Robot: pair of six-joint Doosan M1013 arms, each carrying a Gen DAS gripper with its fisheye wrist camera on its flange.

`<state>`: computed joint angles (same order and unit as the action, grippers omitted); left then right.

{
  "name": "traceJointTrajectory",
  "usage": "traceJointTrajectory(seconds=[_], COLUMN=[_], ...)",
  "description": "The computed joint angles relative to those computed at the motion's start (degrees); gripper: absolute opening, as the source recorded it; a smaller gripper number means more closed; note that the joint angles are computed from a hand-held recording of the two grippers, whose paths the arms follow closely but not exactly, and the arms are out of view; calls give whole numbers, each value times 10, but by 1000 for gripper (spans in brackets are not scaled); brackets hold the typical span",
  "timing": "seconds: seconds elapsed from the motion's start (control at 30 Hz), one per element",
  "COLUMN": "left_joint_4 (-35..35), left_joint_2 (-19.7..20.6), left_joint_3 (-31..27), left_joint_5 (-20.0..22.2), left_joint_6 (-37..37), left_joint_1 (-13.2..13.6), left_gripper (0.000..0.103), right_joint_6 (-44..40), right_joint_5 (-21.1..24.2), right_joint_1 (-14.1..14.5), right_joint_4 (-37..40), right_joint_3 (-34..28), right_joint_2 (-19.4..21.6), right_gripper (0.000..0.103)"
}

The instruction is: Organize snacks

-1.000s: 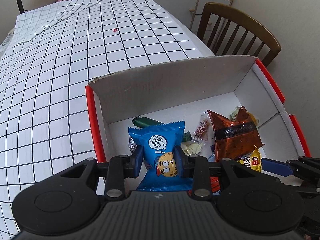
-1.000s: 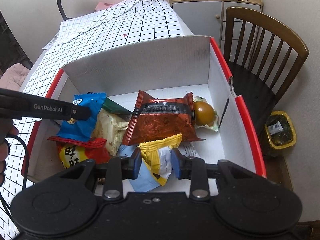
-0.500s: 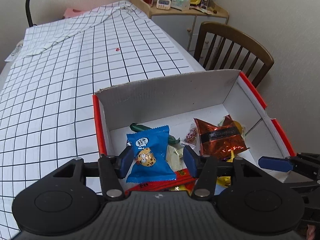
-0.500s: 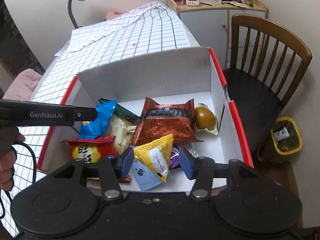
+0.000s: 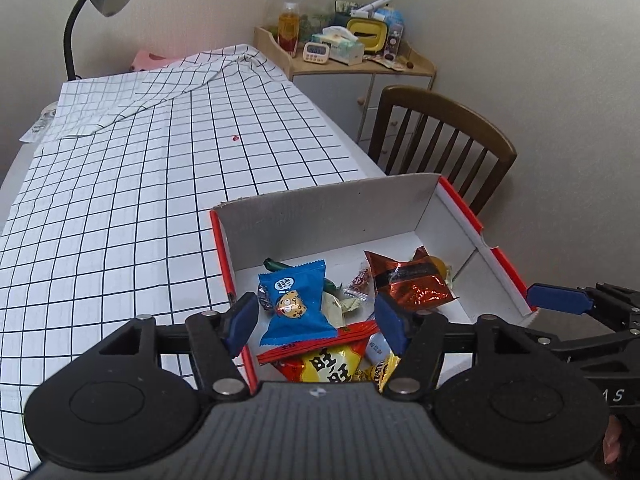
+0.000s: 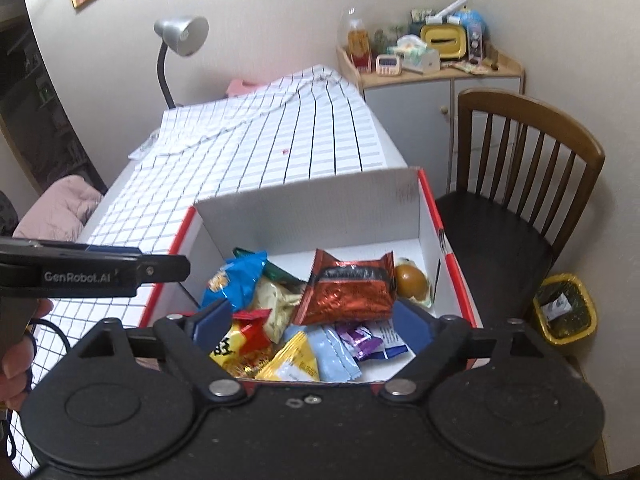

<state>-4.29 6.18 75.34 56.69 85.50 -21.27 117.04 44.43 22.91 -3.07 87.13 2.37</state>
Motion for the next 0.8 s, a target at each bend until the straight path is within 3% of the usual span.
traceJointTrajectory(seconds=[0.37, 0.63, 0.8], left_joint_4=[-45, -74, -63], left_joint_2=[-42, -66, -84], left_joint_3=[36, 56, 72], left_joint_5=[-37, -50, -61], left_joint_6=[38, 44, 39], left_joint_1=[25, 40, 38], left_gripper=[81, 98, 99], right_joint_6=[126, 232, 293], right_joint_5=[-46, -40, -26], right_joint_1=[41, 76, 99], right_joint_4=[-126, -224, -274], right_joint_3=[15, 24, 28], right_joint_2=[-28, -41, -47], right_gripper=[103, 103, 103])
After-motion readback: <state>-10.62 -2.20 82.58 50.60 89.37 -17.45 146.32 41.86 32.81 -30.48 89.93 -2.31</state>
